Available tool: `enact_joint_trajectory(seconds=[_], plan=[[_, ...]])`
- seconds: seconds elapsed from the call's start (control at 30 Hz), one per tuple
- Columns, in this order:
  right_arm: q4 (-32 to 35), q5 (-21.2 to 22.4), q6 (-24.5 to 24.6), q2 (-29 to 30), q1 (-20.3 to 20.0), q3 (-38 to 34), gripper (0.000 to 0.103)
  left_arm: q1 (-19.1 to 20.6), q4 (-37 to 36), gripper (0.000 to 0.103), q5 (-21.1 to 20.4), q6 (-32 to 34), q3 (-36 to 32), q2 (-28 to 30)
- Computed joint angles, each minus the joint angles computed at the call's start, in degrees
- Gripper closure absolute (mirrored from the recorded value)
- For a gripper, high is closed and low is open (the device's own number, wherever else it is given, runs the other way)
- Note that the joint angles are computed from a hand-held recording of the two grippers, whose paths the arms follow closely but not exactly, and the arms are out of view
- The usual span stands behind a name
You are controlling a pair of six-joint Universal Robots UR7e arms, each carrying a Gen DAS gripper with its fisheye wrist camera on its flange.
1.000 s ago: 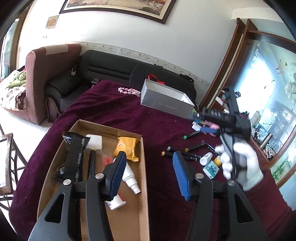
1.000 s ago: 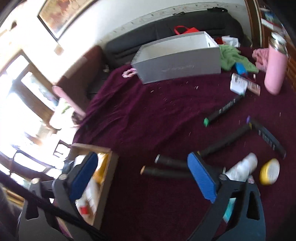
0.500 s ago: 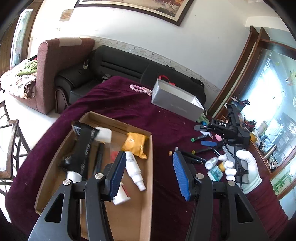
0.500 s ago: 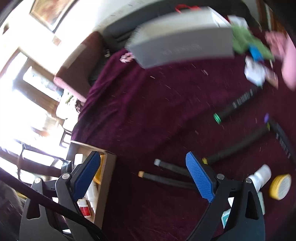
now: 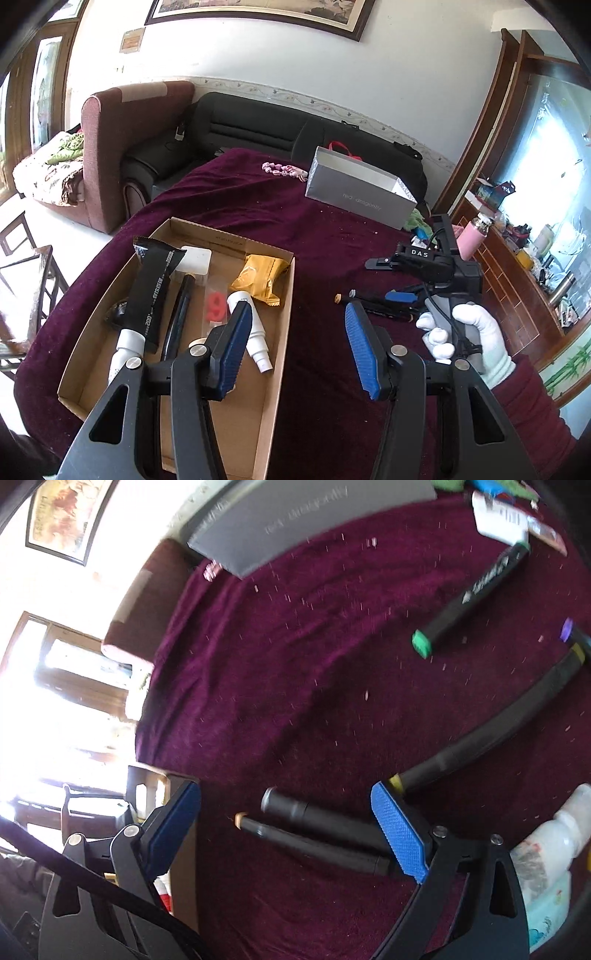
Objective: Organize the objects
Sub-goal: 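Lower the open left gripper around a black marker on the table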
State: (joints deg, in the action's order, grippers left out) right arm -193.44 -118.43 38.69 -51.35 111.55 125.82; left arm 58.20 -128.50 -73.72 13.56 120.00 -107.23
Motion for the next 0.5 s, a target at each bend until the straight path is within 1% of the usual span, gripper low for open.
enact_joint_trajectory(seconds=[0.03, 0.17, 0.27, 0.33, 0.37, 0.43, 0.5], plan=[[0.0, -0.2, 0.0, 0.1, 0.3, 0.1, 0.007, -0.2, 0.0, 0.056, 0.3, -0.2, 0.1, 0.0], [-1.7, 3.5, 0.8, 0.3, 0.8, 2.0, 0.007, 0.2, 0.3, 0.056, -0.1, 0.2, 0.6, 0.1], [-6.2, 9.0, 2.4, 0.9, 1.3, 5.4, 0.007, 1.7, 2.8, 0.056, -2.4, -0.7, -0.2, 1.0], [-9.3, 10.4, 2.9, 1.9, 2.2, 7.2, 0.007, 2.4, 3.9, 0.056, -3.6, -1.1, -0.2, 1.3], [-11.4, 10.1, 2.8, 2.4, 3.1, 8.2, 0.007, 2.5, 4.4, 0.056, -4.2, -0.9, 0.0, 1.3], [-17.8, 7.6, 2.3, 4.0, 5.2, 9.8, 0.007, 2.2, 5.7, 0.056, -4.6, -0.1, 0.8, 0.9], [-27.3, 4.6, 1.2, 6.4, 7.5, 11.8, 0.007, 1.6, 7.2, 0.056, -4.5, 0.8, 1.5, 0.6]])
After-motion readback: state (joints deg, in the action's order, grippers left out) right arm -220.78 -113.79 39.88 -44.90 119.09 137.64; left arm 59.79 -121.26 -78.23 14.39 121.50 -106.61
